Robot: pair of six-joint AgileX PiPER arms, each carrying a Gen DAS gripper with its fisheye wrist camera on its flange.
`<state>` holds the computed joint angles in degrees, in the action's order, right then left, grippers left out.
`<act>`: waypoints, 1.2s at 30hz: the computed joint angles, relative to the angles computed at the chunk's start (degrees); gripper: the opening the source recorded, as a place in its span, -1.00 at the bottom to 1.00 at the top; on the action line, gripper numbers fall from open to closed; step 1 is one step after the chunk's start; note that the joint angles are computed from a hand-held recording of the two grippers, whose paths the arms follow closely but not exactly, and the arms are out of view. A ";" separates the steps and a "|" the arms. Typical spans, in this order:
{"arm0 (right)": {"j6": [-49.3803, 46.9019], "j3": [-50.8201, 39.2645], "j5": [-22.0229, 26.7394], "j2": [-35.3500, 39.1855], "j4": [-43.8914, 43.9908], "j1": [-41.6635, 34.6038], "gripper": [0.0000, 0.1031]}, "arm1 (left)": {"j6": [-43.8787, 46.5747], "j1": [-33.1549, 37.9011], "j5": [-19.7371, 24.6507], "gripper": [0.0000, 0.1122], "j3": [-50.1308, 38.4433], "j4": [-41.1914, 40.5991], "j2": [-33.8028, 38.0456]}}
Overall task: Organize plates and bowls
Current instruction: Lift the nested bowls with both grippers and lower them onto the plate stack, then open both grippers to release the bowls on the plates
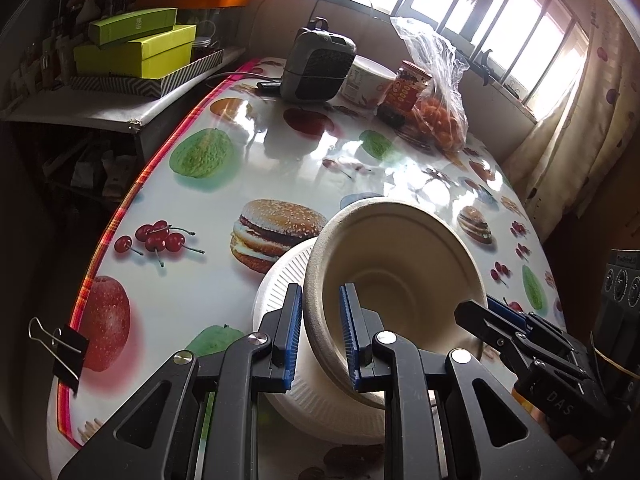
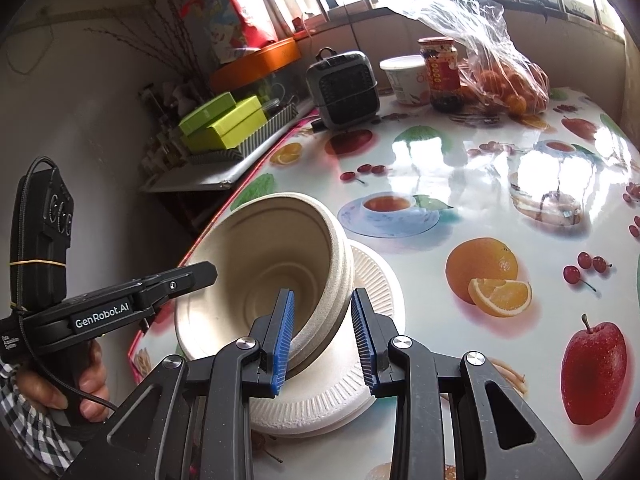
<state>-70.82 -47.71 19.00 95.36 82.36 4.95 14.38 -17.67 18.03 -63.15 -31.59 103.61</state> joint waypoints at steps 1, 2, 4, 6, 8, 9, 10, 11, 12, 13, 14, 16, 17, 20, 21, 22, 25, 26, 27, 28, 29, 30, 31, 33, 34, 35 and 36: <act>-0.05 0.05 0.08 -0.04 0.06 -0.04 -0.44 | -0.29 0.01 0.15 -0.64 -0.09 0.22 0.10; -0.06 0.02 0.05 0.03 0.06 -0.02 -0.44 | -0.72 0.00 0.30 -0.64 -0.23 0.61 0.20; -0.05 0.00 -0.08 0.12 0.00 -0.04 -0.44 | -1.02 -0.11 0.37 -0.64 -0.35 0.85 0.47; -0.16 -0.04 -0.04 0.36 0.08 -0.18 -0.44 | -0.31 -0.05 0.42 -0.64 -0.40 -0.01 0.68; -0.30 -0.08 0.18 0.55 0.18 -0.36 -0.44 | 0.02 0.09 0.60 -0.64 -0.46 -0.43 0.85; -0.54 -0.08 0.16 0.63 0.37 -0.35 -0.44 | 0.14 0.14 0.61 -0.64 -0.47 -0.56 0.92; -0.54 -0.08 0.16 0.63 0.37 -0.35 -0.43 | 0.07 0.12 0.55 -0.64 -0.43 -0.52 0.95; -0.79 -0.02 0.21 0.62 0.60 -0.39 -0.43 | 0.12 0.22 0.65 -0.64 -0.55 -0.53 1.06; -0.81 -0.09 0.16 0.68 0.64 -0.34 -0.44 | 0.08 0.16 0.54 -0.64 -0.47 -0.50 1.04; -0.62 -0.12 0.18 0.70 0.50 -0.33 -0.43 | 0.10 0.18 0.56 -0.64 -0.51 -0.52 1.08; -0.63 -0.09 0.22 0.69 0.54 -0.37 -0.43 | 0.19 0.25 0.74 -0.64 -0.60 -0.66 1.09; -0.58 -0.12 0.18 0.66 0.47 -0.31 -0.43 | 0.14 0.22 0.67 -0.64 -0.59 -0.56 1.09; -0.60 -0.09 0.18 0.64 0.48 -0.32 -0.43 | 0.10 0.22 0.69 -0.64 -0.57 -0.59 1.05; -0.46 -0.13 0.25 0.70 0.34 -0.38 -0.43 | 0.64 0.29 0.61 -0.64 -0.60 -0.94 1.25; -0.45 -0.06 0.23 0.61 0.37 -0.35 -0.43 | 0.90 0.33 0.60 -0.64 -0.56 -1.18 1.27; -0.49 0.01 0.20 0.52 0.46 -0.31 -0.43 | 1.10 0.35 0.51 -0.64 -0.49 -1.42 1.27; -0.39 -0.06 0.18 0.62 0.36 -0.33 -0.43 | 1.41 0.28 0.36 -0.64 -0.44 -1.83 1.29; -0.36 -0.06 0.24 0.63 0.33 -0.36 -0.43 | 1.47 0.24 0.28 -0.64 -0.41 -1.97 1.32; -0.36 -0.04 0.29 0.61 0.30 -0.39 -0.43 | 1.68 0.29 0.33 -0.64 -0.42 -2.11 1.29; -0.45 -0.05 0.28 0.59 0.38 -0.39 -0.43 | 1.78 0.30 0.26 -0.64 -0.39 -2.22 1.30; -0.55 -0.05 0.35 0.60 0.41 -0.42 -0.43 | 1.42 0.29 0.37 -0.64 -0.41 -2.02 1.28; -0.79 0.06 0.33 0.52 0.65 -0.40 -0.43 | 1.33 0.30 0.42 -0.64 -0.43 -1.93 1.23; -0.86 0.07 0.20 0.53 0.69 -0.38 -0.43 | 1.27 0.25 0.36 -0.64 -0.42 -1.82 1.25; -1.43 0.31 0.11 0.43 1.23 -0.39 -0.43 | 1.06 0.33 0.60 -0.64 -0.56 -1.59 1.25; -1.36 0.29 0.16 0.45 1.20 -0.41 -0.43 | 1.12 0.33 0.62 -0.64 -0.59 -1.66 1.26; -1.43 0.33 0.21 0.40 1.26 -0.43 -0.43 | 1.18 0.36 0.63 -0.64 -0.60 -1.79 1.25; -1.43 0.33 0.21 0.40 1.26 -0.43 -0.43 | 1.08 0.31 0.63 -0.64 -0.60 -1.69 1.20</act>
